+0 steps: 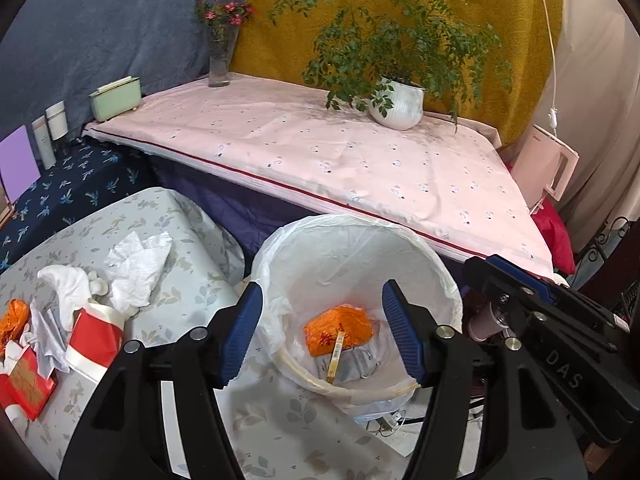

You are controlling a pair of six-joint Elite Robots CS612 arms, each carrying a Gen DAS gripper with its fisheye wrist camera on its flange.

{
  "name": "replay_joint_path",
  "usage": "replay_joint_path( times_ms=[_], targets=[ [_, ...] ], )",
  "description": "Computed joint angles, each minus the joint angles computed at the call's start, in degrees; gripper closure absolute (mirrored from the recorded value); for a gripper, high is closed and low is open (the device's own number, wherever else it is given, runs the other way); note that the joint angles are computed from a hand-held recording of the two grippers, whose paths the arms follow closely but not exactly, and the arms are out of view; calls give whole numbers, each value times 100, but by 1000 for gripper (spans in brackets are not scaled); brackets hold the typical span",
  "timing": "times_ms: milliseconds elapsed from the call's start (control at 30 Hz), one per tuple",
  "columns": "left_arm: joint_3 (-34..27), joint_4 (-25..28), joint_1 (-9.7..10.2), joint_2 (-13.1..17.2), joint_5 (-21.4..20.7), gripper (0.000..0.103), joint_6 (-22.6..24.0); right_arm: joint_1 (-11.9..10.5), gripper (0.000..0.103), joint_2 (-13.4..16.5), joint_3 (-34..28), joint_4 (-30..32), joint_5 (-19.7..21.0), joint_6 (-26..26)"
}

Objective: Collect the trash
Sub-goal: 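Carry the box and pouch over the white bin and open both tools, then move both tools back to the table toward the red paper cup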

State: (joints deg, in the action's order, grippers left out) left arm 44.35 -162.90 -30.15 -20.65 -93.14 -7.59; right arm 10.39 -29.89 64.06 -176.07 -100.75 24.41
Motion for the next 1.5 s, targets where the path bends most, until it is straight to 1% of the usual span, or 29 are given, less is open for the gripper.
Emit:
replay_joint_path(
  times_ms=[133, 233, 333, 433, 467, 567, 700, 800, 1000, 1100, 1133, 1167, 1233, 1367, 1500],
  targets=[
    [136, -40, 40, -65, 115, 43, -135, 31, 77, -9, -11, 9, 10, -28],
    [288, -110, 78, -141, 234, 40, -242, 68, 72, -12, -32, 3, -9, -69],
    [438, -202, 111, -220, 369, 40, -333, 106, 71, -8, -79, 14, 7, -146],
    [621, -341, 160, -313, 496, 35, -459, 155, 71, 10, -159, 39, 38, -227],
    [687, -381, 177, -347, 544, 32, -511, 176, 70, 20, -193, 48, 35, -254],
    [915, -516, 224, -462, 714, 30, -613, 232, 65, 49, -278, 57, 54, -337],
    [1226, -680, 291, -609, 1024, 23, -753, 309, 64, 89, -397, 98, 125, -436],
    [1466, -750, 374, -715, 1199, 20, -972, 370, 64, 140, -514, 176, 202, -512],
    [1852, -748, 535, -882, 1572, 19, -1316, 500, 64, 271, -799, 426, 382, -683],
    [1995, -751, 610, -949, 1671, 18, -1497, 569, 62, 348, -952, 554, 478, -759],
    [2055, -756, 641, -976, 1719, 17, -1565, 590, 60, 378, -1010, 593, 493, -774],
    [2106, -762, 660, -998, 1770, 14, -1614, 613, 58, 412, -1075, 632, 508, -788],
    [2204, -766, 697, -1037, 1912, 13, -1706, 648, 57, 461, -1167, 705, 559, -806],
    [2361, -676, 798, -1096, 2035, 11, -1894, 726, 56, 578, -1378, 888, 660, -828],
    [2497, -536, 923, -1130, 2114, 10, -2177, 797, 56, 704, -1583, 1059, 725, -869]
  ],
)
